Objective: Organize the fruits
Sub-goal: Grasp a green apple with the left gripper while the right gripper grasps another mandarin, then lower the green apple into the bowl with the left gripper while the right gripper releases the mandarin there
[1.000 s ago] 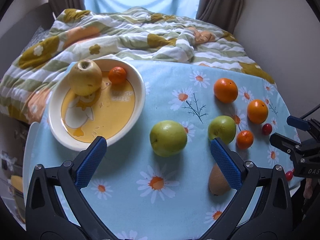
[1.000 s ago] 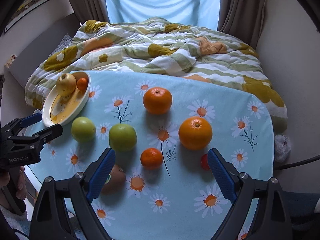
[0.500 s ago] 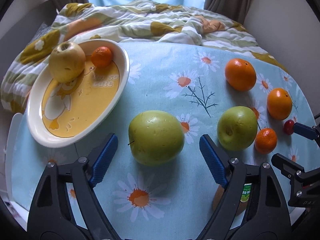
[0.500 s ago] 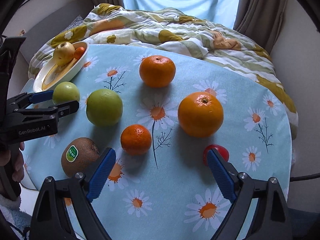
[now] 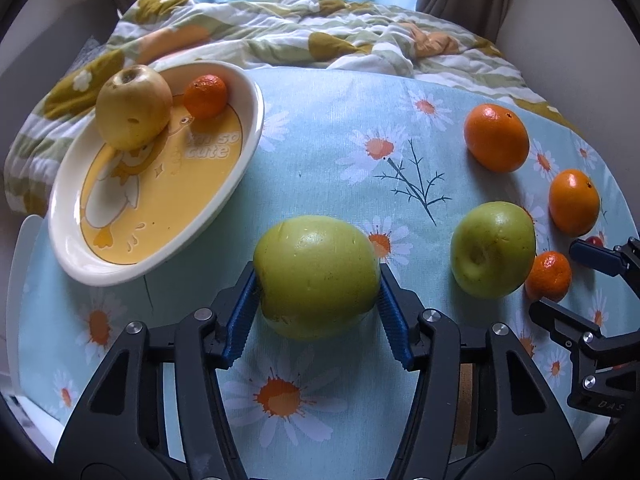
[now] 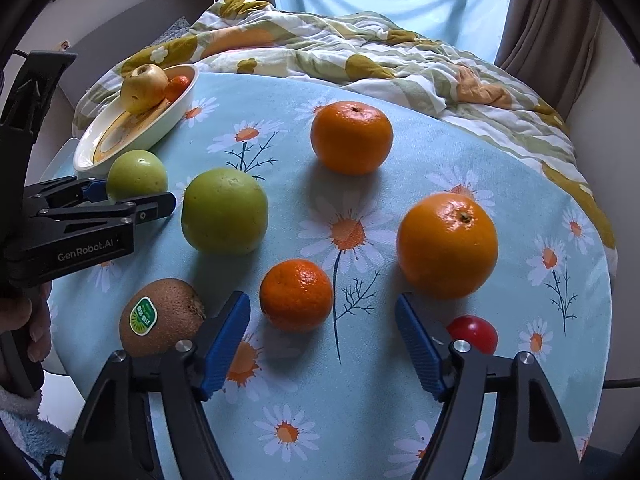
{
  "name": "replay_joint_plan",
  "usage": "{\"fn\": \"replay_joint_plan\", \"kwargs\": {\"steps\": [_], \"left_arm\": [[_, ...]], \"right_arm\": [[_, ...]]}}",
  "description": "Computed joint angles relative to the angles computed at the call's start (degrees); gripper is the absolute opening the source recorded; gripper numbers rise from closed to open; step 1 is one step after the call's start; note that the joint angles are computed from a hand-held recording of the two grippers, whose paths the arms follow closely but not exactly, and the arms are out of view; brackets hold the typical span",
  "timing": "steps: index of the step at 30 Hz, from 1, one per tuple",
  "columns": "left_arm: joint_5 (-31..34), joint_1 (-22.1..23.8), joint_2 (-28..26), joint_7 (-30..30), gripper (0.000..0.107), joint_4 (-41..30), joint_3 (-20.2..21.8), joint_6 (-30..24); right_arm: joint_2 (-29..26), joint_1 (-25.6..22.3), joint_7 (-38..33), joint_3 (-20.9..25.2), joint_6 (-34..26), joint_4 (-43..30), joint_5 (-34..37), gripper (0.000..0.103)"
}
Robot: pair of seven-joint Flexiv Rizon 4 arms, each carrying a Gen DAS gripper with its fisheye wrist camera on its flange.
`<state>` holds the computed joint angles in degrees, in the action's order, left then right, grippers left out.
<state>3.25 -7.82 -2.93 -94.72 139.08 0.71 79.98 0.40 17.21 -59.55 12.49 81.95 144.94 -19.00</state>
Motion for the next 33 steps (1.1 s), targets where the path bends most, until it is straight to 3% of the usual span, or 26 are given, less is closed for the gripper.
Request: {"fn": "replay_joint_plan", "kwargs": {"steps": [13,15,16,24,33], "left_arm": [[2.2,0.1,2.1,-2.1,0.062,1.3,-0.2,-1.1],[2.2,0.1,2.3,-2.4,0.062,1.4,-0.3,-1.3],[2.1,0.2,2.4,-2.4,0.062,1.5,-0.3,-1.3],[-0.1,0.0,4.9,-1.1,0.062,2.8,-0.7,-1.5],[-3.6,-0.3,12.3,0.8,0.062,4.5,-0.8,-3.8]], "right_arm": [[-2.3,0.8,-1.2,0.0,1.9,-0.8,0.9,0.051],[-2.5,0.9,-2.3,0.2,1.8,-1.1,1.9,0.044],[-2.6,1.0,-4.2,0.7,1.4,-1.6,4.1,0.035],[-0.7,1.2,-3.4,0.5,1.5,-0.8,3.3,0.035],[4.8,1.0,-2.7,1.2,-1.3,-0.8,3.7,0.035]]}}
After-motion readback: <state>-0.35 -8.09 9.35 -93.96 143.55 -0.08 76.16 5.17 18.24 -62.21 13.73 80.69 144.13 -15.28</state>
